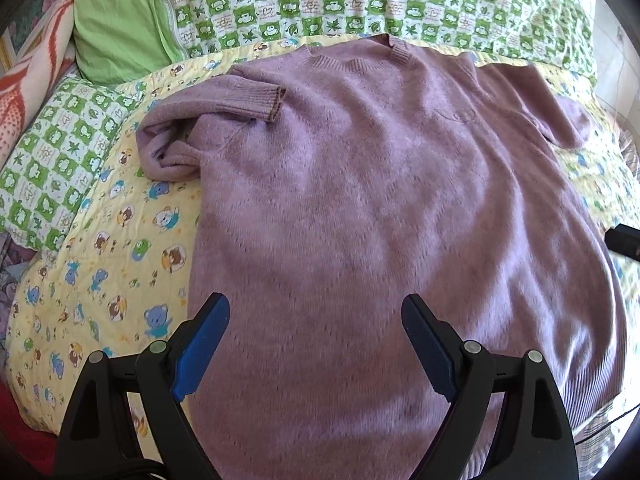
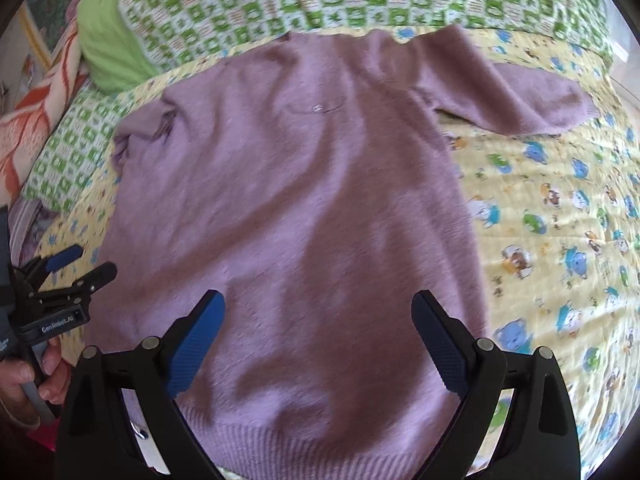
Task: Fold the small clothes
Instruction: 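Grasp the sleeve cuff with the right gripper and fold it across the body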
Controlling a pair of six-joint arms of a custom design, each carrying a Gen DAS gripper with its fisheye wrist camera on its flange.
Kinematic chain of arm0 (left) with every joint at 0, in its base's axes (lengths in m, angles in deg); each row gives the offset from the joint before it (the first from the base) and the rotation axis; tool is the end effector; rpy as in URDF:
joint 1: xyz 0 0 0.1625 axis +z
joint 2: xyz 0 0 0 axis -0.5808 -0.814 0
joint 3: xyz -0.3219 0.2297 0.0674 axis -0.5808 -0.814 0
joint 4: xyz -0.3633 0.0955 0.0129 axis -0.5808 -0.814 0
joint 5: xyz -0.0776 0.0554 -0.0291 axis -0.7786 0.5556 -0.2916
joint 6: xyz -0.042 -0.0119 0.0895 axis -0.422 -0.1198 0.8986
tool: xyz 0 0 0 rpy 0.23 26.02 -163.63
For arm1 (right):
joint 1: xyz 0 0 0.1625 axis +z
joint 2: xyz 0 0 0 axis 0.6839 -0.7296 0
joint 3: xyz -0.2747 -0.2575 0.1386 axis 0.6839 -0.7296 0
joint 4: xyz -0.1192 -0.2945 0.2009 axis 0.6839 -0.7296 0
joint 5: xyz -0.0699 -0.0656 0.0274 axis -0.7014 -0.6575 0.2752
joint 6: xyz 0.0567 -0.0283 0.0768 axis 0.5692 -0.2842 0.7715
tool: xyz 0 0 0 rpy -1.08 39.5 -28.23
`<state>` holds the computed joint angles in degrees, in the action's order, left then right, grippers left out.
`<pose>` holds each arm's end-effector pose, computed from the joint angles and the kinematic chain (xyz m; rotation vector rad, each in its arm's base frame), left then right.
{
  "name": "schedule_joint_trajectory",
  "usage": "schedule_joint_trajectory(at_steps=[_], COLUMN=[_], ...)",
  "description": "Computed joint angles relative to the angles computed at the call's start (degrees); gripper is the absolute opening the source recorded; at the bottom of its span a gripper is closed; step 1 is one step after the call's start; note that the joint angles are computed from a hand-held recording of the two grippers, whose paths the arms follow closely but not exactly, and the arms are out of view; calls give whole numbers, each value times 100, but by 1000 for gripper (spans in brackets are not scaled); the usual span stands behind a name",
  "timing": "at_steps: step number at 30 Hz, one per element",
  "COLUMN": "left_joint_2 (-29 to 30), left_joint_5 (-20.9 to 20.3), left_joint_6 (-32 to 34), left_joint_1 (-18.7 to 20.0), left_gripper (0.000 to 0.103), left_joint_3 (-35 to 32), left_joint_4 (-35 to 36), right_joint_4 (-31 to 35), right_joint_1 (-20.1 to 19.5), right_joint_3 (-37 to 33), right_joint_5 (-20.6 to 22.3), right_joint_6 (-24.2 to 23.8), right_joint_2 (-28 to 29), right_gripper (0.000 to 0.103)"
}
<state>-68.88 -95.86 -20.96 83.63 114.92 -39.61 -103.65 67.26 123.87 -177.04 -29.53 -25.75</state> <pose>-0.1057 -0.4517 0.2323 -0.0991 2.0621 -0.7496 0.2686 -0.4978 0.0965 0.4222 -2.5182 0.5818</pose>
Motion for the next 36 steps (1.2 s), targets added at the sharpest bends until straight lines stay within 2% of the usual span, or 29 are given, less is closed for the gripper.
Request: schedule_joint_trajectory(at_steps=[7, 10, 15, 19, 21, 25, 27, 29, 30, 31, 33, 36], left_joint_2=[463, 730, 1287, 1776, 1982, 2270, 2370, 2387, 2369, 2325, 2163, 1854], left_joint_5=[-106, -222, -536, -695, -626, -621, -556, -495, -520, -560, -672, -821], left_joint_6=[1080, 1666, 2538, 3105, 3235, 3320, 3266, 3153, 3065, 2988, 3031, 3169], left_joint_1=[479, 709, 1146, 1466, 1592, 1862, 1997, 2106, 2165, 2208, 2243, 2224], left_gripper=[88, 88, 88, 88, 88, 88, 88, 88, 88, 88, 88, 88], left_joint_3=[-563, -892, -1701, -2447, -2754, -3282, -3505, -3611, -3650, -3650, -3491, -3139], left_joint_4=[-988, -1540, -2109, -2293, -2238, -2090, -1971, -1884, -1819, -1792, -2055, -2453], right_joint_4=[61, 80, 210, 300, 549, 942, 1159, 1095, 938, 742, 219, -91], right_joint_1=[-588, -929, -1466, -1846, -1969, -2206, -2241, -2222, -2200, -2139, -1923, -1426], right_joint_3=[-487, -823, -1592, -2436, -2916, -3804, -4196, -4375, -4339, -4276, -4082, -3921], right_joint_5=[53, 211, 421, 431, 363, 518, 389, 313, 438, 556, 800, 1648], right_joint_6=[182, 317, 801, 1049, 1116, 1061, 1045, 885, 797, 713, 393, -62], right_joint_2=[-269, -384, -446, -240, -58, 347, 564, 697, 687, 665, 609, 602], right_gripper=[94, 94, 94, 94, 94, 94, 81, 36, 20, 11, 11, 10])
